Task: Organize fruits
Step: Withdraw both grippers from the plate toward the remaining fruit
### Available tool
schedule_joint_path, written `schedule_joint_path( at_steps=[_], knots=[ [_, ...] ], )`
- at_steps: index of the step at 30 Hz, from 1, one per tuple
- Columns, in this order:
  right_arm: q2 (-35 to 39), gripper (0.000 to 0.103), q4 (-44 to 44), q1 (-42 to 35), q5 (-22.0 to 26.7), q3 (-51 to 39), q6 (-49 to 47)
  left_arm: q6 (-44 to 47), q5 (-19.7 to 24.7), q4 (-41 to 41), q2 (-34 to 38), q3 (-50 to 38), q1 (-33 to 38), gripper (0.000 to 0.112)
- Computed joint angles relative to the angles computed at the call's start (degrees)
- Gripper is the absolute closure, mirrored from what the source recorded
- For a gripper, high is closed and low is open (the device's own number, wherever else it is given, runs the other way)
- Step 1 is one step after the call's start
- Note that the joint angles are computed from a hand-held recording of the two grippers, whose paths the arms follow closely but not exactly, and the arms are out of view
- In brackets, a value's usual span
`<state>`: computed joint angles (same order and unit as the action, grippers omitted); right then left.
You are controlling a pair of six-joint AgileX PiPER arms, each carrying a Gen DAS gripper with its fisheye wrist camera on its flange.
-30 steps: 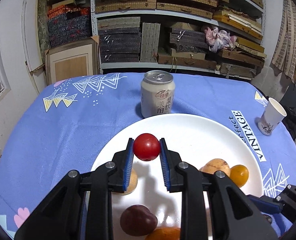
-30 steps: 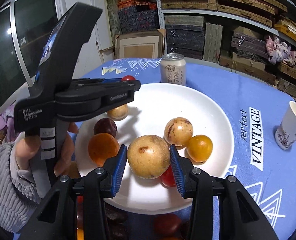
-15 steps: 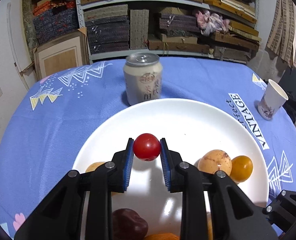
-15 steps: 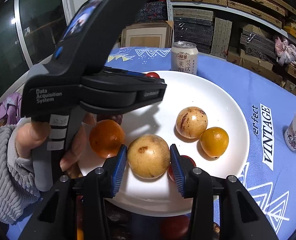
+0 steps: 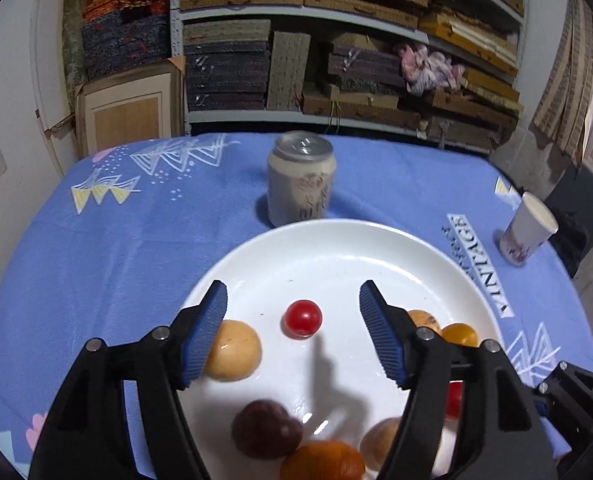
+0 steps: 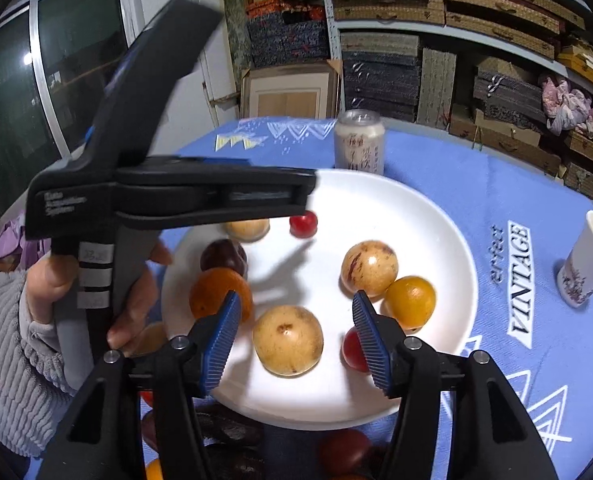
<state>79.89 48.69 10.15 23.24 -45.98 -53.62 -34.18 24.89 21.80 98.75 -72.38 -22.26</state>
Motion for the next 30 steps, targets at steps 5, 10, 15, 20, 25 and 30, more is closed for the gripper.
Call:
schedule_joint_path(
  at_steps=[5,10,15,20,25,30],
  knots=[
    [-10.0,0.027,2.0,-5.0,3.5,3.0,0.2,-10.7,0.2,8.4,-11.0,9.9,0.8,0.031],
    [-22.7,0.009,13.5,-19.3,11.7,12.2,-9.8,-21.1,1.4,16.5,-23.6,25.3,-1.2,0.031],
    [-28.7,0.008,20.8,-40.3,26.6,21.5,-21.0,-36.0,5.9,24.9,-31.0,38.6,-7.8,0.031],
    [-29.6,0.006,19.0,-48.9,32.8,24.5,-23.2,-46.1,10.0,32.8,-29.3,40.3,-15.4,0.031],
    [-28.7,0.005,19.0,-54.2,36.7,25.0,-25.4,-52.4,13.1,40.0,-25.1,39.1,-19.8,0.027],
    [-27.4,0.005,18.3,-53.4,36.3,24.6,-24.6,-49.1,8.0,39.0,-23.3,37.5,-16.5,0.025]
  ],
)
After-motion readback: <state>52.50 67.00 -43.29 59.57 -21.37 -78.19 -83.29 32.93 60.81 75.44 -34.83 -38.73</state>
